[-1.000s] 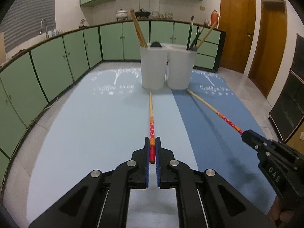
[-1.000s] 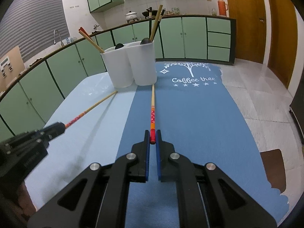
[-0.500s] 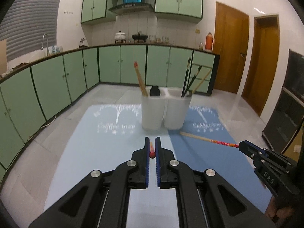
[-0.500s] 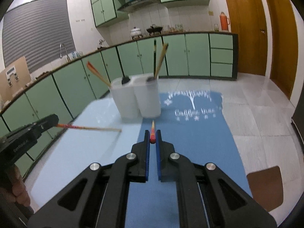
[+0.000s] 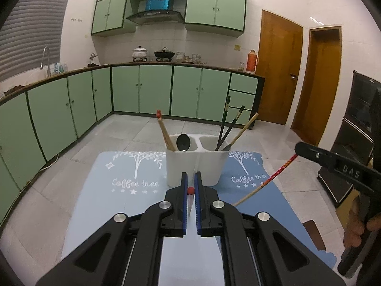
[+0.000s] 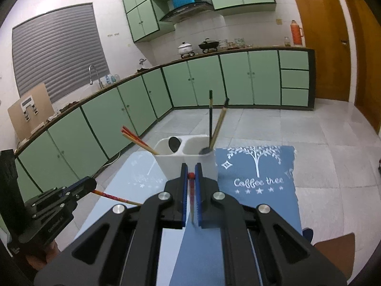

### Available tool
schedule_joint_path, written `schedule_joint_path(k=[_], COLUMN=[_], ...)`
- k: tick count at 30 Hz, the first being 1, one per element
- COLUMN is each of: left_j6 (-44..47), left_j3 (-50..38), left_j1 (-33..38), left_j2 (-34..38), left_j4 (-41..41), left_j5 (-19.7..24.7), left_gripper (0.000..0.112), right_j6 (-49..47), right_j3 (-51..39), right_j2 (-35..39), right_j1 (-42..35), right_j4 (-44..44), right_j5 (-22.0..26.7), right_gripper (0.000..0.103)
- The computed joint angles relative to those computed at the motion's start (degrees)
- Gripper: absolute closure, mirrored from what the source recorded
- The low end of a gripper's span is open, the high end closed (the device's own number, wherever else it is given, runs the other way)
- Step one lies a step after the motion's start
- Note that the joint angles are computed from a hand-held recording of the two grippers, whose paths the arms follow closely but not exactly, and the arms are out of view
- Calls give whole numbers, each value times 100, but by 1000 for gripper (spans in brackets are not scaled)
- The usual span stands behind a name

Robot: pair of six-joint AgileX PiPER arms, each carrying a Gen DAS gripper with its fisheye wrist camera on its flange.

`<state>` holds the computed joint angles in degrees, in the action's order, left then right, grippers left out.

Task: Organize utensils
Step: 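Lift both red-patterned chopsticks and lower them into the white holder with both tools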

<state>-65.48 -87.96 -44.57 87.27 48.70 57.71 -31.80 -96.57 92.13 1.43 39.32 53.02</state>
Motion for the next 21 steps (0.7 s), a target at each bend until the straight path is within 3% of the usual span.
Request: schedule_joint_path(k=[14, 21], left_j6=[565, 914], left_j3=[-534, -1121], left_j1=[98, 200], left_j2=[97, 185], left_j4=[-34, 42], left_j5=[-9, -11], left_gripper=[107, 107], right_j6=[152, 558], right_j3=[-1028, -2908], right_j2=[397, 1114], right_j1=[170, 3], right_j4=[-253, -203], right_j5=[372, 1011], right_gripper=[98, 98])
